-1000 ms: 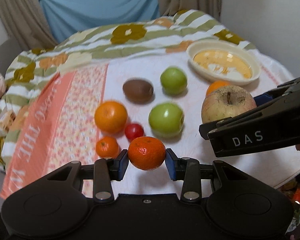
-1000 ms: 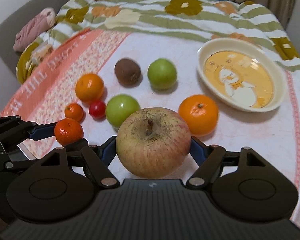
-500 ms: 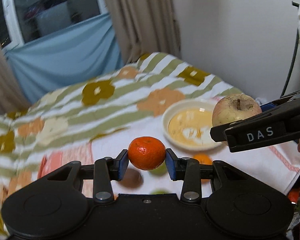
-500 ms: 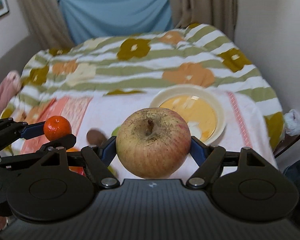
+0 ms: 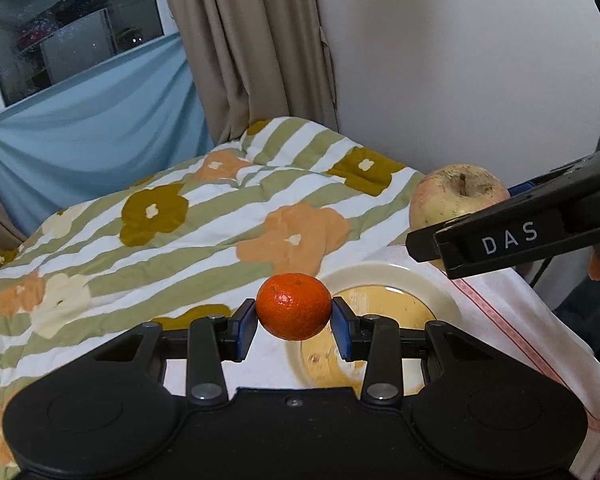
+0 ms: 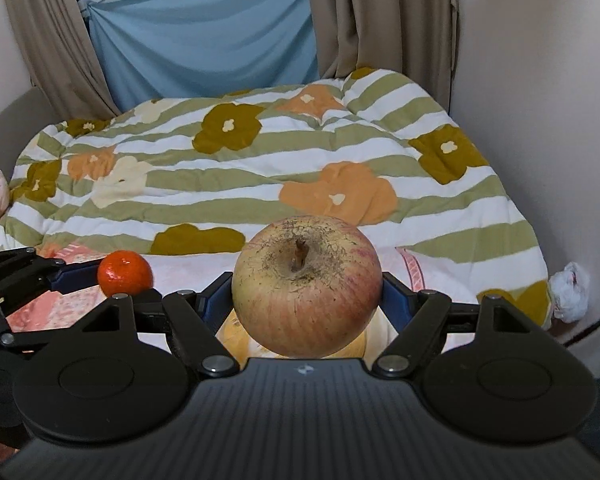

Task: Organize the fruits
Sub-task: 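Carry the mandarin and apple into the bear bowl and release both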

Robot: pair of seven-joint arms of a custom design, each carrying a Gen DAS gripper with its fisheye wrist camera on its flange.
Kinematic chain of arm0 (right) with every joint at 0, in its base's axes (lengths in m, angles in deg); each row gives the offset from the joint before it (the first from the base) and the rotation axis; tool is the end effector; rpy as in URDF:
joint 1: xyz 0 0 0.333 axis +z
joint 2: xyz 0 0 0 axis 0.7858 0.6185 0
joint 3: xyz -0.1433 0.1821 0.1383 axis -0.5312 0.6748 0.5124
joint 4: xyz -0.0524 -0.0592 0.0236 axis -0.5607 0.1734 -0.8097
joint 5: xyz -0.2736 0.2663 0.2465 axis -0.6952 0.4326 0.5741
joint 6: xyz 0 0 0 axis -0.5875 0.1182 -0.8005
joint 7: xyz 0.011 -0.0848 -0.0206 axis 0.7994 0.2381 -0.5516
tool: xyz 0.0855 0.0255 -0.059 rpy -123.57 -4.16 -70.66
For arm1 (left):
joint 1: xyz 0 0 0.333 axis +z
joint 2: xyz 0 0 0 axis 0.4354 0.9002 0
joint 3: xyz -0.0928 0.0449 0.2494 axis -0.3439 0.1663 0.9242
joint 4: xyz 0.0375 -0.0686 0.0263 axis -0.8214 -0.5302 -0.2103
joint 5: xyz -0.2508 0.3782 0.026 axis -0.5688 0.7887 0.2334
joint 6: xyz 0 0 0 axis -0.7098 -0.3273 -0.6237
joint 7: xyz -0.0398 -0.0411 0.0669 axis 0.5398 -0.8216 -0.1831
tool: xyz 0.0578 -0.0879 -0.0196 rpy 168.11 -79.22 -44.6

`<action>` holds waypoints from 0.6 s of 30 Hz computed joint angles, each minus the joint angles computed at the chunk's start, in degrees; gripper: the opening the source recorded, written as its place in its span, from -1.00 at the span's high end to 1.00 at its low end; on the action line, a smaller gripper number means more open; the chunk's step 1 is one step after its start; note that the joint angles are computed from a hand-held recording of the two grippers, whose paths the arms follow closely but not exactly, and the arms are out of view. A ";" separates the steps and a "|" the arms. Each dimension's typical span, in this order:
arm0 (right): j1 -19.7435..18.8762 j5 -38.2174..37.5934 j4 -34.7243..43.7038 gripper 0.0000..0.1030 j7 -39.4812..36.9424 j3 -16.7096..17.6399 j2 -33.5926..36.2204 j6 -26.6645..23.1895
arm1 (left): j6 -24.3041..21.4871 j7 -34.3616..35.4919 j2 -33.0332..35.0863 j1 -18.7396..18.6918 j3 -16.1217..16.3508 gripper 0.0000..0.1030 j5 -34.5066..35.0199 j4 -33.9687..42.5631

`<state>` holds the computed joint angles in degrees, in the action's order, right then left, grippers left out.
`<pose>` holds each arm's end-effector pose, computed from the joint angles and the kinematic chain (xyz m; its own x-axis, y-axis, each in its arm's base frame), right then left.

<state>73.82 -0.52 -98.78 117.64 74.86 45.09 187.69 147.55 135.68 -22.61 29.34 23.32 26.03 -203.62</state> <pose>0.5427 0.2717 0.5923 0.3590 -0.9265 -0.1127 -0.6798 -0.1769 -0.7117 0.4594 -0.0578 0.5677 -0.1032 -0.9827 -0.1537 -0.6375 0.1839 -0.7482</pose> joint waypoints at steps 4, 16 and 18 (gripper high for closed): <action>-0.56 1.91 5.53 -0.76 -4.30 -0.97 6.99 -0.28 | 2.24 -1.79 9.84 1.43 -1.55 0.16 1.19 5.54; -5.00 11.05 15.18 -0.76 -13.98 0.90 19.63 -3.66 | 1.55 -10.75 26.51 1.88 -2.66 0.16 10.28 14.91; -5.40 11.13 15.39 -0.76 -14.49 1.15 20.04 -3.82 | 1.27 -11.75 27.84 1.33 -2.28 0.16 11.19 15.73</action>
<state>68.41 10.60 -83.39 103.15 76.01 65.13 183.88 148.82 123.93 5.23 30.67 21.05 37.22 -187.89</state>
